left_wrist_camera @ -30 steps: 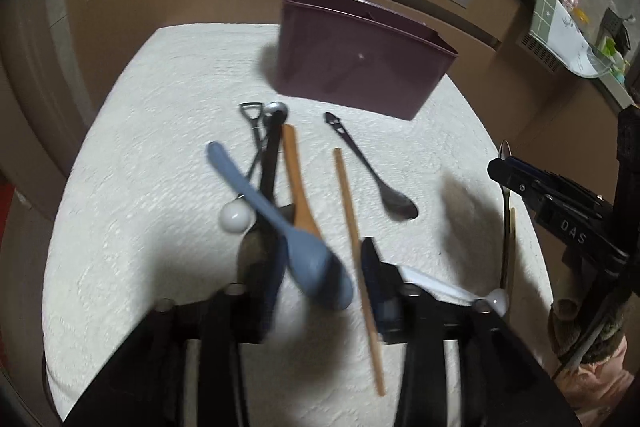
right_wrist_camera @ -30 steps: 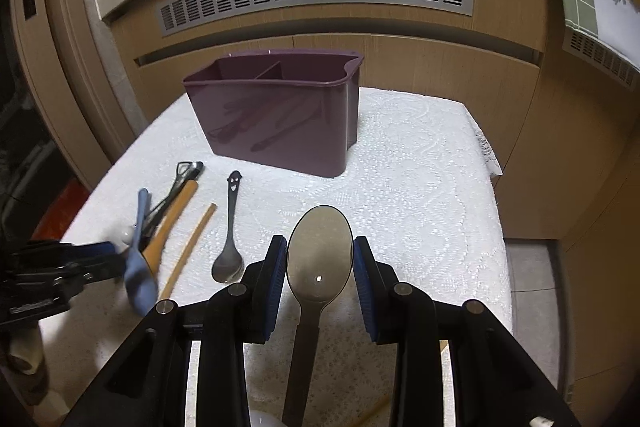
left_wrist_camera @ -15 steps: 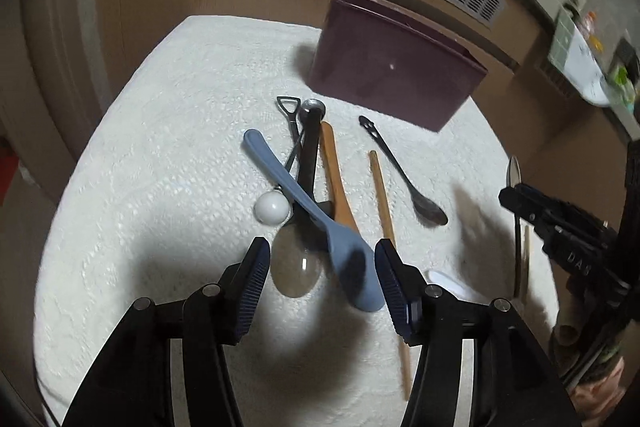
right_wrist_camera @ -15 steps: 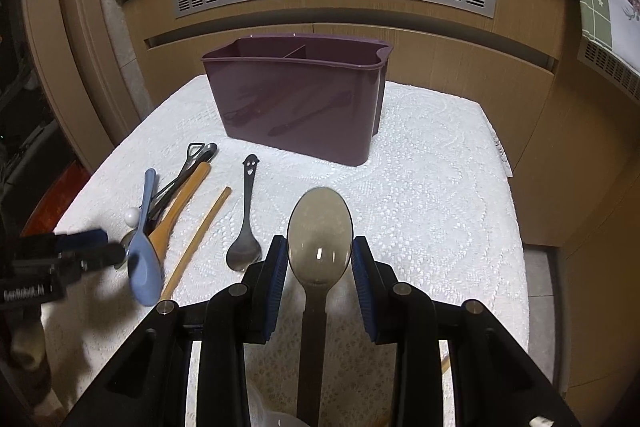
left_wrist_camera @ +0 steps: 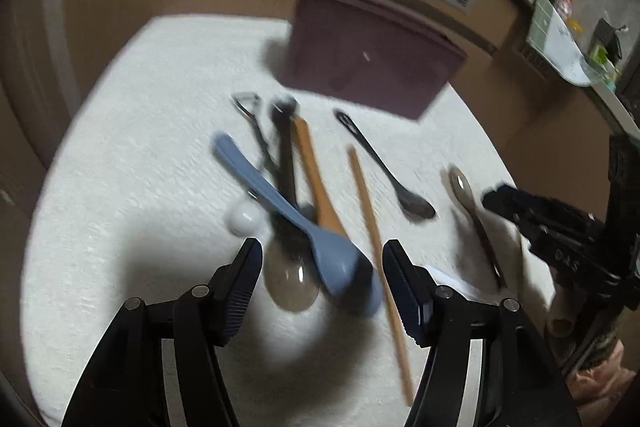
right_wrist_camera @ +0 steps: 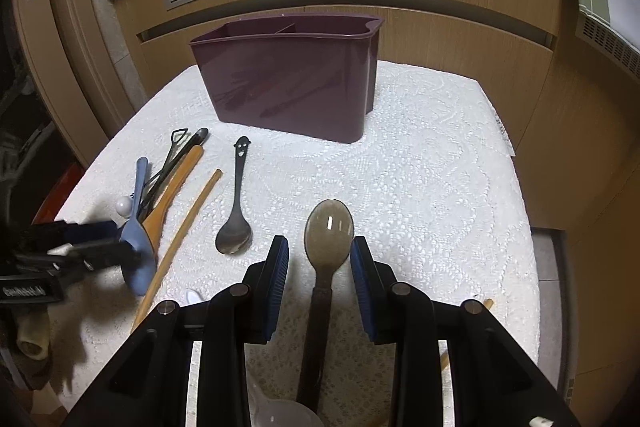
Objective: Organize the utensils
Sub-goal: 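Grasp the white-ball-tipped utensil with the left gripper and lift it, then carry both held utensils over the caddy and open both grippers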
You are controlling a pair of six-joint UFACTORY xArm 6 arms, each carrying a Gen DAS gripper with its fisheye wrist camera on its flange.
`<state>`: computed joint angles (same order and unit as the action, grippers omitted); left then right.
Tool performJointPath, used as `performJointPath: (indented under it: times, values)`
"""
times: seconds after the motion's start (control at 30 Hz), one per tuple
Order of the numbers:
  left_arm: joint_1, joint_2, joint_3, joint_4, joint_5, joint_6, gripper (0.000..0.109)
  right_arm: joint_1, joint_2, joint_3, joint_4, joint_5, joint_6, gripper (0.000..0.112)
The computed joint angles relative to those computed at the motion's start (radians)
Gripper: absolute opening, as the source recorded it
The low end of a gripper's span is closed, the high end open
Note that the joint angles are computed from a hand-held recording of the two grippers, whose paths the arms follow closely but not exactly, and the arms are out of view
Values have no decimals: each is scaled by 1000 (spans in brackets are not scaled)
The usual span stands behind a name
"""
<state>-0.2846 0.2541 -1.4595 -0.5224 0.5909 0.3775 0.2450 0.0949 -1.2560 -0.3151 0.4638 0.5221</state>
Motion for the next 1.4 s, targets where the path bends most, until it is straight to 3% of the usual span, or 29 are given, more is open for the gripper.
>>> performJointPath:
  times: [0.07,0.13,0.2,0.3,0.4,0.63,0.7,0.73,0.77,1.1,1.23,1.4]
  values:
    - [0,-5,27,139,-92,-111,58,1,3,-2,9,-2,-7,29]
    - [6,21,4,214,-81,-159,41,3,8,-8,29,-4,-25,27]
    - [12,64,-47,250,-37,-196,34,5,12,-12,45,-6,-40,24]
    - [8,108,-95,250,-21,-202,33,3,12,-15,74,4,-67,24]
    - [-4,132,-124,280,-37,-222,22,-3,12,-15,50,25,-35,39]
    - [-8,45,-22,227,-180,-136,23,-2,134,-174,110,170,-65,41]
    - [-6,30,-13,208,-196,-117,23,11,180,-234,53,207,-31,40]
    - [-4,23,-9,198,-203,-110,23,19,192,-253,14,223,-16,32]
    - [-3,13,-4,173,-211,-89,23,28,202,-273,-3,237,-24,30]
    - [-12,-52,4,103,-262,11,22,30,66,-161,-79,86,42,30]
    - [-19,-46,-47,132,-253,21,22,16,32,-152,-57,27,51,30]
    - [-21,29,-285,89,-168,98,22,-5,82,-333,-30,9,-15,30]
